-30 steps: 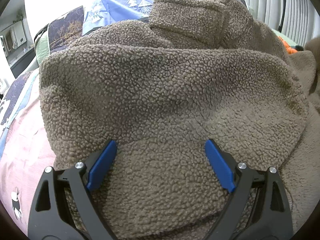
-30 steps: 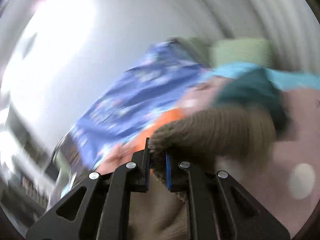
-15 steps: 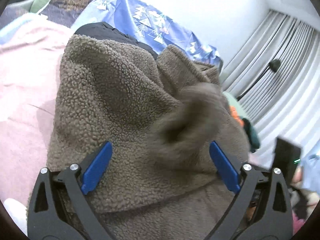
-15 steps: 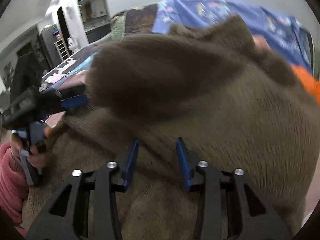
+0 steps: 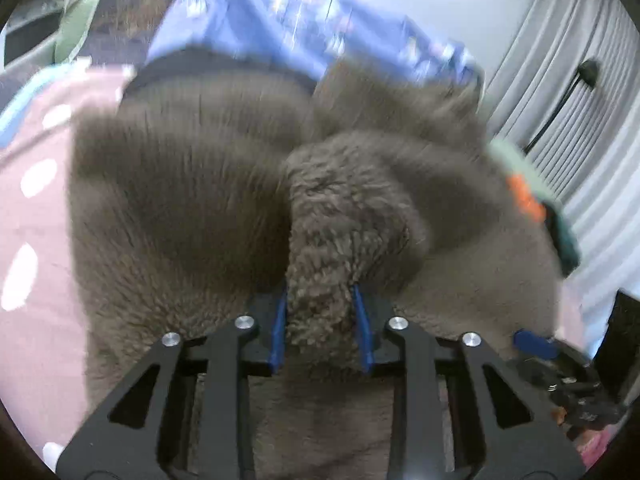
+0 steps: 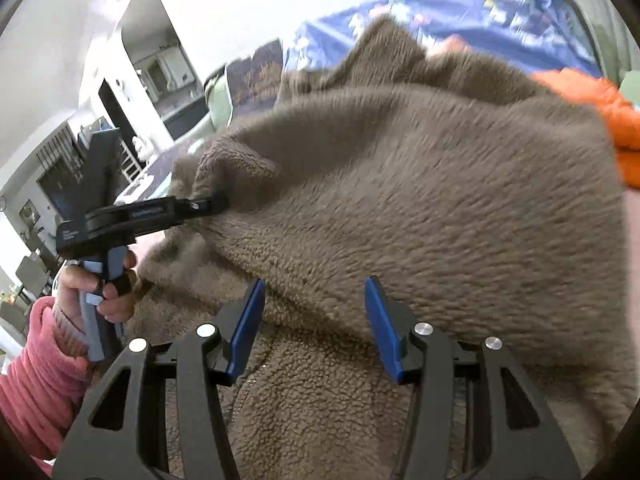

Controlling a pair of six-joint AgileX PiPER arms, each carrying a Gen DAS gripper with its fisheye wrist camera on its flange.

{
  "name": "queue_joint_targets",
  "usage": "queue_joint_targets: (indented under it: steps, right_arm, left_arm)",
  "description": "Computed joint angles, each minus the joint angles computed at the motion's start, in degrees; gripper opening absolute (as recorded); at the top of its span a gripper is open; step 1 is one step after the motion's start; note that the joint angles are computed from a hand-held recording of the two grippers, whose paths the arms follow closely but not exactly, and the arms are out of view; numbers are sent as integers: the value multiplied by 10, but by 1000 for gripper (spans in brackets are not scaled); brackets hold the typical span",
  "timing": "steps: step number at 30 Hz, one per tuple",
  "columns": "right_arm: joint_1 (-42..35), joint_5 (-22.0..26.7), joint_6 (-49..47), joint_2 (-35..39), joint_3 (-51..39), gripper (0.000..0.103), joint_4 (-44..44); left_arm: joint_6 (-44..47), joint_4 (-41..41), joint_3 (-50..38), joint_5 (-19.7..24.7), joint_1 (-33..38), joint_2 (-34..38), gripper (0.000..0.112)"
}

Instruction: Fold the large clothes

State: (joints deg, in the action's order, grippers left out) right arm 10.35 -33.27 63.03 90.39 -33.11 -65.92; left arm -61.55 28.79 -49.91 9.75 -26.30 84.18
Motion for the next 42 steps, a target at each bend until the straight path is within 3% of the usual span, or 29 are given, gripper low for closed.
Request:
queue_joint_targets:
  steps: [2,3,5,7,9,10,12,14,15,17,18,20,23,24,25,27,29,31,33,37,41,42]
  right_arm:
    - [-41,-43,-57,-51,37,68,48]
    - [-51,-44,-85,-66,49,71,81]
    - [-66,-7,-115,-74,54,72,134]
    - [-58,51,-123,-40,37,72,175]
    - [-55,119,-49,13,-3,72,132]
    - [-60,127,-25,21,-8,72,110]
    - [-57,135,-44,11,-5,72,134]
    - [-38,173,-143,-29,15,71,238]
    - [-32,184,-200,-54,28,72,295]
    - [-14,149,-293,-76,54,71,386]
    - [-5,121,-317,-91,70,71,398]
    - [28,111,-400,-89,74,71,467]
    - [72,202,-556,-10,9,72,618]
    - [75,223,-575,39,-31,73,650]
    - [74,243,-570,64,-51,75,666]
    - [68,239,-528,58,-53,75,641]
    - [67,219,-509,57,-39,75,615]
    - [66,216,-480,43,-29,75,584]
    - [50,228,-398,2,-6,75,497]
    - [-41,222,-192,-127,85,77,268]
    - [-147,215,-48,-175,133,77,38]
    - [-184,191,-15,-172,147,77,-19]
  left_arm:
    - [-104,115,13,30,-31,-73,28]
    - [-149,172,15,68,-54,-99,28]
    - [-227,271,25,167,-99,-123,29]
    - [-257,287,46,212,-92,-95,29]
    - [-224,247,58,181,-53,-36,37]
    - [-224,240,77,135,-26,-8,46]
    - [-263,266,87,112,-19,-13,48]
    - [-272,268,83,148,-37,-55,63]
    - [-300,292,77,188,-59,-67,64]
    - [-315,322,68,253,-101,-99,64]
    - [-316,336,66,265,-118,-115,64]
    - [-306,342,55,263,-141,-115,66]
    - [-276,316,18,266,-154,-21,77]
    - [-267,311,2,281,-160,36,80]
    - [-242,303,-20,288,-155,82,89]
    - [-221,256,-39,269,-130,104,91]
    - [-231,242,-2,201,-92,60,91]
    - [-197,207,30,168,-71,23,90]
    - [-200,203,52,190,-83,-26,90]
    - [-235,243,148,307,-166,-192,92]
    - [-153,144,207,372,-203,-282,92]
    - [-144,121,225,375,-210,-295,91]
